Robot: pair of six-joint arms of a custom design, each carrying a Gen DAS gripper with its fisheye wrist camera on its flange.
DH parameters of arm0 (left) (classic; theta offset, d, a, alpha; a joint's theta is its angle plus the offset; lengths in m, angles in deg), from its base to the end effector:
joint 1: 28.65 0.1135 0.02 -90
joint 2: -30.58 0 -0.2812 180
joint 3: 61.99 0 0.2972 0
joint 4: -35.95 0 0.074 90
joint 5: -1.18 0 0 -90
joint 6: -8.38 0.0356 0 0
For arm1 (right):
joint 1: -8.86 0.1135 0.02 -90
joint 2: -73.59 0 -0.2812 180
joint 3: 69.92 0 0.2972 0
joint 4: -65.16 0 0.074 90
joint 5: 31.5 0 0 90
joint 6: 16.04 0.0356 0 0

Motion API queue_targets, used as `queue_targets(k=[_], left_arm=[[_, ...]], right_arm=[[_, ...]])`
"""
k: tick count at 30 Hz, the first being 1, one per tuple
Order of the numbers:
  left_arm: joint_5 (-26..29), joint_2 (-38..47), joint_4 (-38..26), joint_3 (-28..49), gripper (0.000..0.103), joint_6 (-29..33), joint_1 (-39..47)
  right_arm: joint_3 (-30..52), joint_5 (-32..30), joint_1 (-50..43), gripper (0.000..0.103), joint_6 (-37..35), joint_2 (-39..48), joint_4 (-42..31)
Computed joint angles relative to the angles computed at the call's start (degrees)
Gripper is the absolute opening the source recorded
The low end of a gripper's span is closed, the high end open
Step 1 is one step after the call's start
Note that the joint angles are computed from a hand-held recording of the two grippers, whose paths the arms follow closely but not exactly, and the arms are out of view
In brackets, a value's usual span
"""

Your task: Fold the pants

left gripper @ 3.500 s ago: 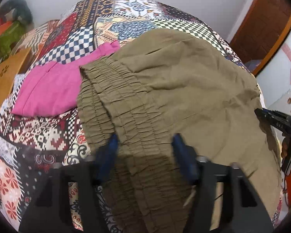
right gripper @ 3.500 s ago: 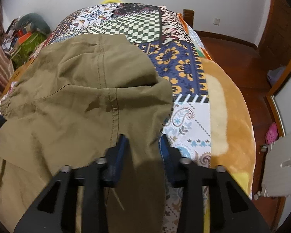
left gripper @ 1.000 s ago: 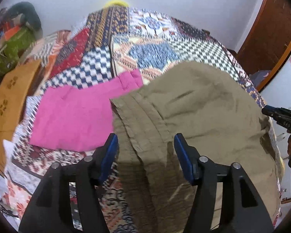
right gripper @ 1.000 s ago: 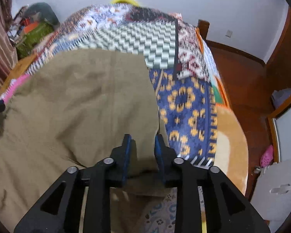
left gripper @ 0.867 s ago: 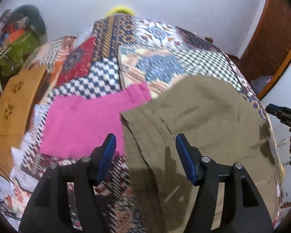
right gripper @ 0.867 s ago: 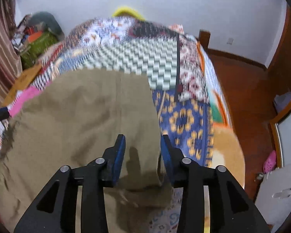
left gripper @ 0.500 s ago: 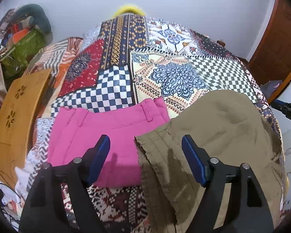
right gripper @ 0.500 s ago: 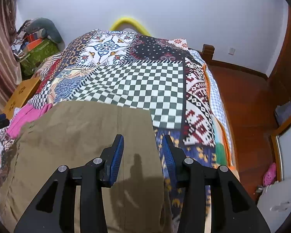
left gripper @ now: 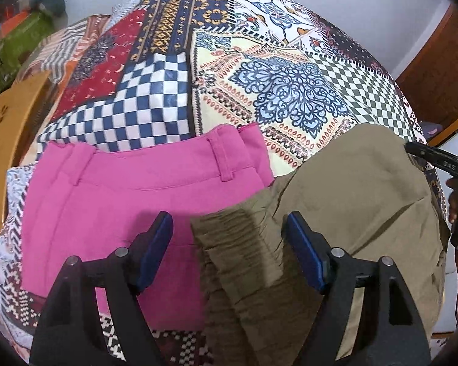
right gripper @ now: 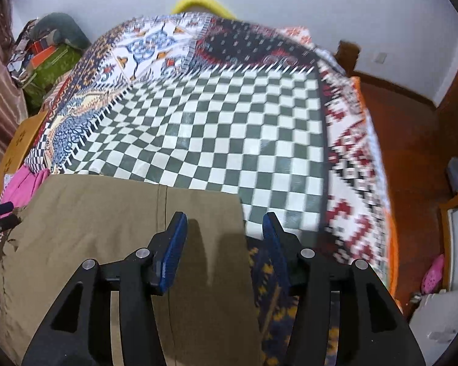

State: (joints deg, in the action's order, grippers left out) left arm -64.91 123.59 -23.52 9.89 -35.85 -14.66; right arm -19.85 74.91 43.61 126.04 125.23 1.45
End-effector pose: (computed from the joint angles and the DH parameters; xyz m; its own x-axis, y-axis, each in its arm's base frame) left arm 0.3231 0.0656 0.1821 -0.7801 0.4807 -0.4004 0.5766 0.8008 -0.1619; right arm 0.1600 0.0988 0.2276 -0.8134 0.3567 -0.4594 0.3124 0.9342 0.1722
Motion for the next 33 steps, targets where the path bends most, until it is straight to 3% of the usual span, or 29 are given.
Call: queue_targets(k=[3, 10, 13, 14, 21, 24, 29, 33], left_arm=[[-0.5, 0.5, 1.1, -0.9, 0.078, 0.1, -0.5], [2.6, 6.3, -2.6, 2.9, 0.080, -1.5, 1.2], [4.1, 7.0, -5.6, 4.0, 0.062, 1.1, 1.2], [3.4, 5.3, -4.1, 2.9, 0.060, 1.4, 0.8], [3.8, -4.2, 2.4, -1.9, 0.054, 3.6, -0.5], [4.0, -4.1, 3.7, -1.0, 0.054, 2.4, -0.5], [-0.7, -2.6, 7.6, -2.1, 0.054, -0.3, -3.2], [1.6, -3.6, 6.2, -1.6, 0.054, -0.7, -1.8]], right_arm=[[-0.9, -2.7, -0.9, 0.048, -1.2, 3.1, 3.3], [0.4, 1.2, 2.6, 0.046, -2.1, 7.4, 4.4], [1.3, 4.2, 3.9, 0.030, -1.5, 9.2, 3.6], [1.6, 5.2, 4.4, 0.018, -1.0, 9.4, 2.8], [1.4, 11.5, 6.5, 0.004, 0.8, 6.4, 0.4], [1.9, 15.0, 7.0, 0.004, 2.0, 5.5, -1.3], [2.4, 13.6, 4.6, 0.003, 1.6, 7.4, -0.8], [3.9, 16.1, 6.5, 0.003, 2.6, 7.5, -3.0]])
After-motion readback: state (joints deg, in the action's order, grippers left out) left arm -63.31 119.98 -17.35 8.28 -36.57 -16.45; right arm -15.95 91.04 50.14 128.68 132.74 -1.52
